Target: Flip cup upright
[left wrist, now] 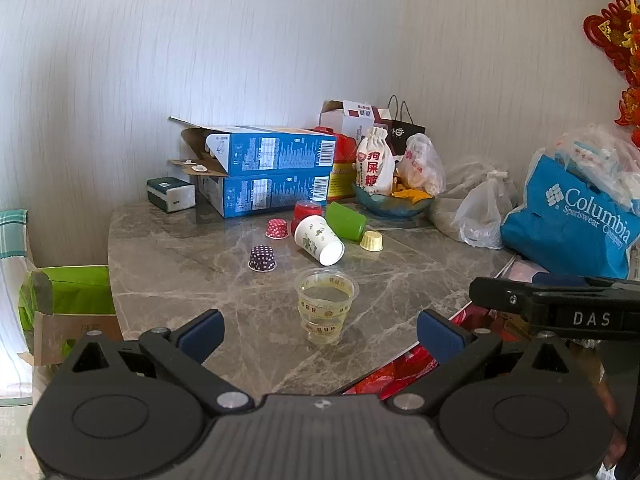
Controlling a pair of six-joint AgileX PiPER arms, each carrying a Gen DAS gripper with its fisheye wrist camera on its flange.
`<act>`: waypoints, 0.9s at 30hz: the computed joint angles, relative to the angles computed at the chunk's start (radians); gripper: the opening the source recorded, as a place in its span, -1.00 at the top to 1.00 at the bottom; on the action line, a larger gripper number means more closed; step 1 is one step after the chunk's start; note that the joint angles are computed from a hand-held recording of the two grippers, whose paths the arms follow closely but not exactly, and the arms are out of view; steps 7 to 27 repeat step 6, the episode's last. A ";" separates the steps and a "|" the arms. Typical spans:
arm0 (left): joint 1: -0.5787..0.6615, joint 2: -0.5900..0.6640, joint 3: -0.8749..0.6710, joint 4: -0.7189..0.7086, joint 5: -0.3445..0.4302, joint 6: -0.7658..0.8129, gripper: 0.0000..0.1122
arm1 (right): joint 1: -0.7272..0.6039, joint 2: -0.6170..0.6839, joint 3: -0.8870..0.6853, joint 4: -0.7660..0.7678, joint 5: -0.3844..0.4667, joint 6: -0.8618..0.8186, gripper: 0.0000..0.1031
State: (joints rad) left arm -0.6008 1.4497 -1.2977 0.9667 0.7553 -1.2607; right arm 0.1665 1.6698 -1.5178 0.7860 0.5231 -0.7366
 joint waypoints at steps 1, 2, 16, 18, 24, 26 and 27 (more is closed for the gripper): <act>-0.003 0.000 0.001 0.006 0.003 -0.004 -0.83 | 0.000 0.000 0.000 0.000 0.000 0.000 -0.98; -0.007 0.001 0.001 0.011 0.008 -0.008 -0.83 | 0.000 0.000 0.000 0.000 -0.001 0.000 -0.98; -0.016 0.005 -0.002 0.027 0.023 -0.017 -0.83 | 0.000 -0.001 0.001 0.001 0.000 0.001 -0.98; -0.016 0.005 -0.002 0.027 0.023 -0.017 -0.83 | 0.000 -0.001 0.001 0.001 0.000 0.001 -0.98; -0.016 0.005 -0.002 0.027 0.023 -0.017 -0.83 | 0.000 -0.001 0.001 0.001 0.000 0.001 -0.98; -0.016 0.005 -0.002 0.027 0.023 -0.017 -0.83 | 0.000 -0.001 0.001 0.001 0.000 0.001 -0.98; -0.016 0.005 -0.002 0.027 0.023 -0.017 -0.83 | 0.000 -0.001 0.001 0.001 0.000 0.001 -0.98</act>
